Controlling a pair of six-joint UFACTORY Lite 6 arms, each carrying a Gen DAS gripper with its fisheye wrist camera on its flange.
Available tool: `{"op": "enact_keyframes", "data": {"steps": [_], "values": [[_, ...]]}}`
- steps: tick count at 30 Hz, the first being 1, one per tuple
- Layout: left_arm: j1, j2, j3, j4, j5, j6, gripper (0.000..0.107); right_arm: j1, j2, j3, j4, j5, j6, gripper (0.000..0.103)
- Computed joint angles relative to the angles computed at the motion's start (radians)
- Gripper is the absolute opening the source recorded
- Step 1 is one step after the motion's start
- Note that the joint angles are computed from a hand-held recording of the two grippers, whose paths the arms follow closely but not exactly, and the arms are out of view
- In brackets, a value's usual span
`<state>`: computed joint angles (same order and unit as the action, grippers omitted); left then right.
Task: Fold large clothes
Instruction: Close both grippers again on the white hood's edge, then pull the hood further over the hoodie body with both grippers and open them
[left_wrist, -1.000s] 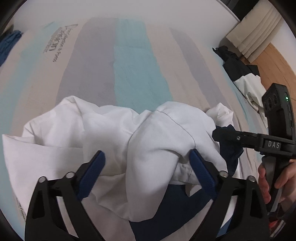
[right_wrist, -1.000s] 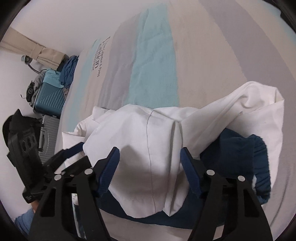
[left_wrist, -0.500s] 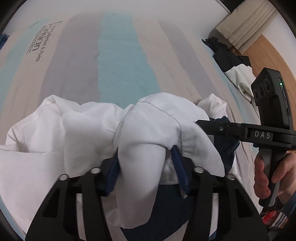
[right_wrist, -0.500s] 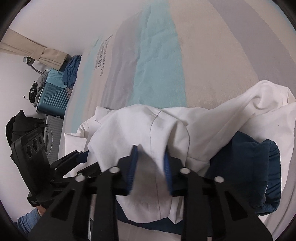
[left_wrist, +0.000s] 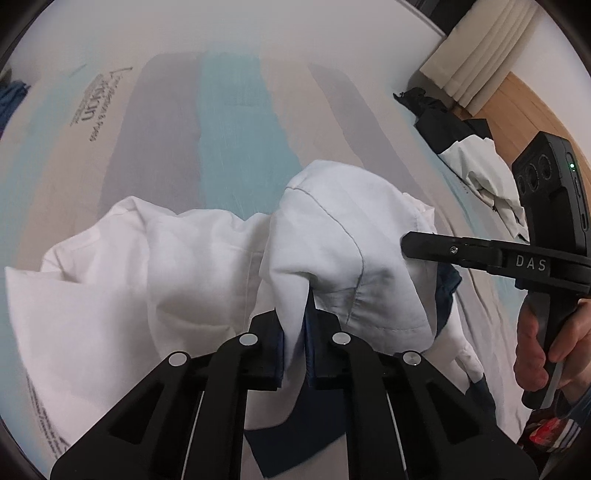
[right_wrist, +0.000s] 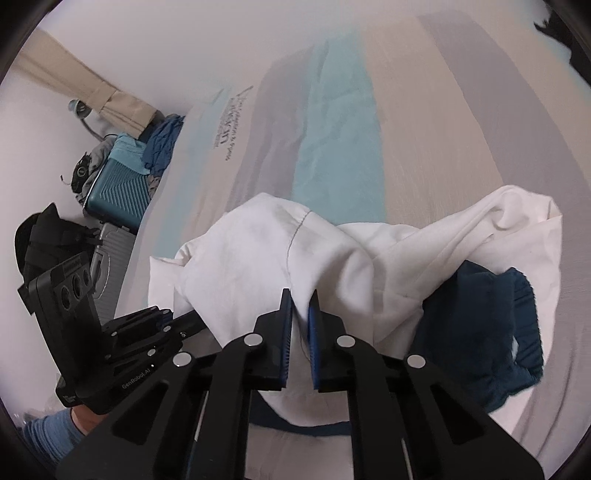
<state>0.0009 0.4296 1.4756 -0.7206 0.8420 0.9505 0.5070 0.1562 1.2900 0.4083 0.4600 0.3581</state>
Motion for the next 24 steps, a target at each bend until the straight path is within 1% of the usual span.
{"op": "enact_keyframes", "data": {"steps": [2, 5, 10, 16, 20, 22, 24], "values": [[0.011, -0.052, -0.048, -0.004, 0.002, 0.018, 0.008, 0.038, -0.031, -0.002, -0.097, 0.011, 0.093, 0.007], [0.027, -0.134, -0.126, -0.003, -0.003, 0.051, 0.008, 0.084, -0.081, -0.028, -0.186, 0.023, 0.186, 0.007], [0.061, -0.262, -0.263, -0.009, 0.0, 0.103, 0.008, 0.201, -0.167, -0.084, -0.382, 0.055, 0.395, 0.007], [0.083, -0.478, -0.519, -0.019, -0.067, 0.205, 0.008, 0.353, -0.238, -0.184, -0.563, 0.089, 0.614, 0.007], [0.086, -0.527, -0.621, -0.021, -0.091, 0.225, 0.008, 0.41, -0.271, -0.261, -0.616, 0.076, 0.712, 0.007], [0.089, -0.536, -0.647, -0.024, -0.101, 0.229, 0.008, 0.433, -0.283, -0.302, -0.632, 0.059, 0.761, 0.007], [0.085, -0.548, -0.671, -0.028, -0.12, 0.239, 0.008, 0.464, -0.28, -0.316, -0.665, 0.066, 0.812, 0.007]]}}
